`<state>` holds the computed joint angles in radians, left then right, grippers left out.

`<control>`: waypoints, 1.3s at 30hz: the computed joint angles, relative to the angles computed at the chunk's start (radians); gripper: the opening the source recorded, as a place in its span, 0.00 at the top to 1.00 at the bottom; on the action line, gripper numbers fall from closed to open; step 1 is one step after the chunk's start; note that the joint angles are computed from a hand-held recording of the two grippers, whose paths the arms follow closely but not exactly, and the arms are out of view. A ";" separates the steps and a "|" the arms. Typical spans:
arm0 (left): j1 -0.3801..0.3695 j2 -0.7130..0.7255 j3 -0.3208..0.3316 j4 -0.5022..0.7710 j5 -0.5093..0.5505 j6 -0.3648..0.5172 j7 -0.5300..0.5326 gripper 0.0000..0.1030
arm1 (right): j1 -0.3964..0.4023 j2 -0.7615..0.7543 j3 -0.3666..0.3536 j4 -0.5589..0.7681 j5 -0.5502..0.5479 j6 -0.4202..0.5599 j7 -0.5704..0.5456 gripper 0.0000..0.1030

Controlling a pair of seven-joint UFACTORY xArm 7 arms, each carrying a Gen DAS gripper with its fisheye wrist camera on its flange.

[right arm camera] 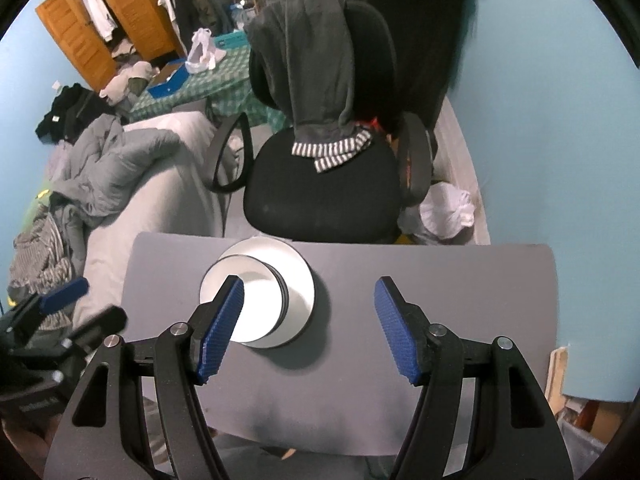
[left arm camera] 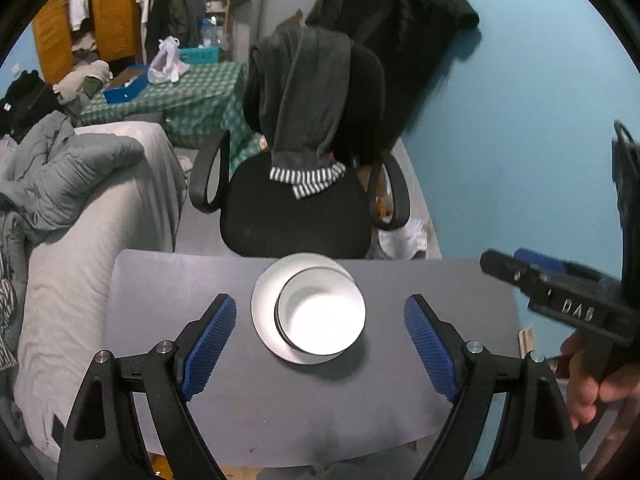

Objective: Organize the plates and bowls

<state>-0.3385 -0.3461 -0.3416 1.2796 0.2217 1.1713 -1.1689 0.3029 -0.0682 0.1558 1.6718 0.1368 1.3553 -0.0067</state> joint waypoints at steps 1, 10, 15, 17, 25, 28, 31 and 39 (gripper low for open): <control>0.002 -0.007 -0.004 0.002 0.006 0.001 -0.011 0.15 | 0.001 -0.005 0.001 -0.001 -0.004 -0.002 0.003 0.35; 0.017 -0.038 -0.047 0.030 0.064 0.058 -0.057 0.15 | 0.005 -0.059 0.006 -0.023 -0.009 -0.018 0.018 0.35; 0.014 -0.061 -0.060 0.023 0.073 0.069 -0.066 0.15 | 0.006 -0.086 0.009 -0.046 -0.003 -0.027 0.017 0.35; 0.015 -0.065 -0.067 0.021 0.075 0.074 -0.071 0.15 | 0.009 -0.093 0.013 -0.052 -0.008 -0.030 0.016 0.35; 0.022 -0.081 -0.077 0.012 0.074 0.091 -0.099 0.15 | 0.013 -0.104 0.016 -0.055 -0.011 -0.024 0.015 0.35; 0.021 -0.085 -0.075 0.006 0.063 0.091 -0.101 0.15 | 0.014 -0.099 0.017 -0.047 -0.013 -0.016 0.012 0.35; 0.021 -0.089 -0.074 0.004 0.058 0.093 -0.101 0.15 | 0.014 -0.091 0.016 -0.039 -0.014 -0.013 0.008 0.35; 0.026 -0.092 -0.077 0.001 0.060 0.089 -0.097 0.15 | 0.013 -0.094 0.014 -0.043 -0.011 -0.014 0.008 0.35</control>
<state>-0.3127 -0.4385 -0.4188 1.2806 0.2813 1.2603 -1.2662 0.3156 -0.1623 0.1695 1.6288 0.1254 1.3412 0.0011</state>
